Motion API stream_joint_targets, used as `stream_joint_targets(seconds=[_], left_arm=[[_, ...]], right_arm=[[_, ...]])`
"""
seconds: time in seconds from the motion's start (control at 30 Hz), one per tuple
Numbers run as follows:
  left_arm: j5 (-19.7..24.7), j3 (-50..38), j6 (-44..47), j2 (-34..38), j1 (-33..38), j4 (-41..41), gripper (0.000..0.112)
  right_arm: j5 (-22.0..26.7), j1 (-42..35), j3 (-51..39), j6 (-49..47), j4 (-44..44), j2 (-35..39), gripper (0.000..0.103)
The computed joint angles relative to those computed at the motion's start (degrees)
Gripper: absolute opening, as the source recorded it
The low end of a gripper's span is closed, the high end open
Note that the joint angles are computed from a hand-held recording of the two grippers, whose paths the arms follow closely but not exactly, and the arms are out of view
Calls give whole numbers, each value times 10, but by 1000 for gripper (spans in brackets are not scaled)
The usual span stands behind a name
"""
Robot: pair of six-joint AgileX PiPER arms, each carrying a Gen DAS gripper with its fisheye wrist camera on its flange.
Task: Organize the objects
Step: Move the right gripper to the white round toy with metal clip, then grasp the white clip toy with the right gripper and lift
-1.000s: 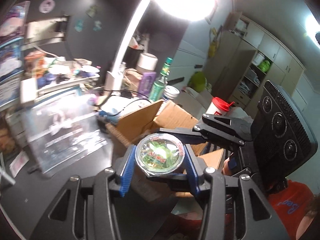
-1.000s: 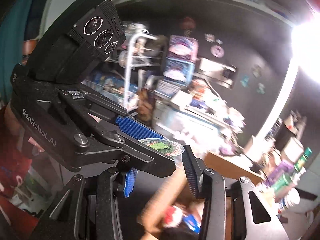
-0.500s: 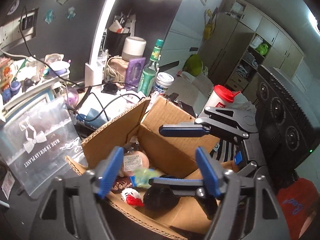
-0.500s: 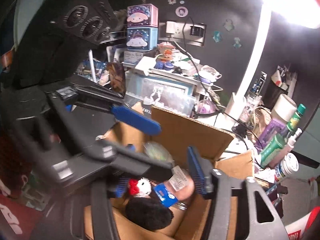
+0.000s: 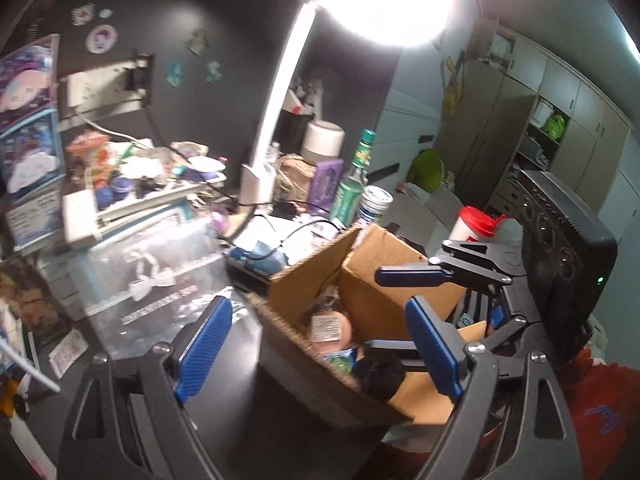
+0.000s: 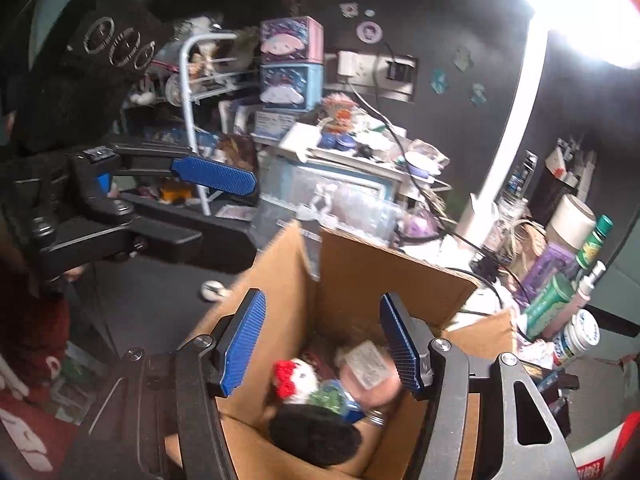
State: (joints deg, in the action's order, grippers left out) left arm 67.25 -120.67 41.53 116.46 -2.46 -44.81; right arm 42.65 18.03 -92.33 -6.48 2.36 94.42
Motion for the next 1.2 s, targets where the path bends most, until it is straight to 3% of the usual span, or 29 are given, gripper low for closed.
stream_joint_targets(seconds=[0.13,0.3,0.53,0.9,1.2], left_arm=[[-46,105,51,-64,50,-21,87],[-94,231,130,-121,126,-68,88],[-103,338,214,-127,219,-136,88],[-153,388,248,-71,263,-128,88],[-150,371,232,-43,261,-113,88]], right_arm=[[1,65,-35,25,-35,23,56],[26,133,-113,21,-14,92,56],[60,173,-219,31,41,222,56],[45,155,-271,204,-47,358,56],[96,143,-394,212,-82,449,56]])
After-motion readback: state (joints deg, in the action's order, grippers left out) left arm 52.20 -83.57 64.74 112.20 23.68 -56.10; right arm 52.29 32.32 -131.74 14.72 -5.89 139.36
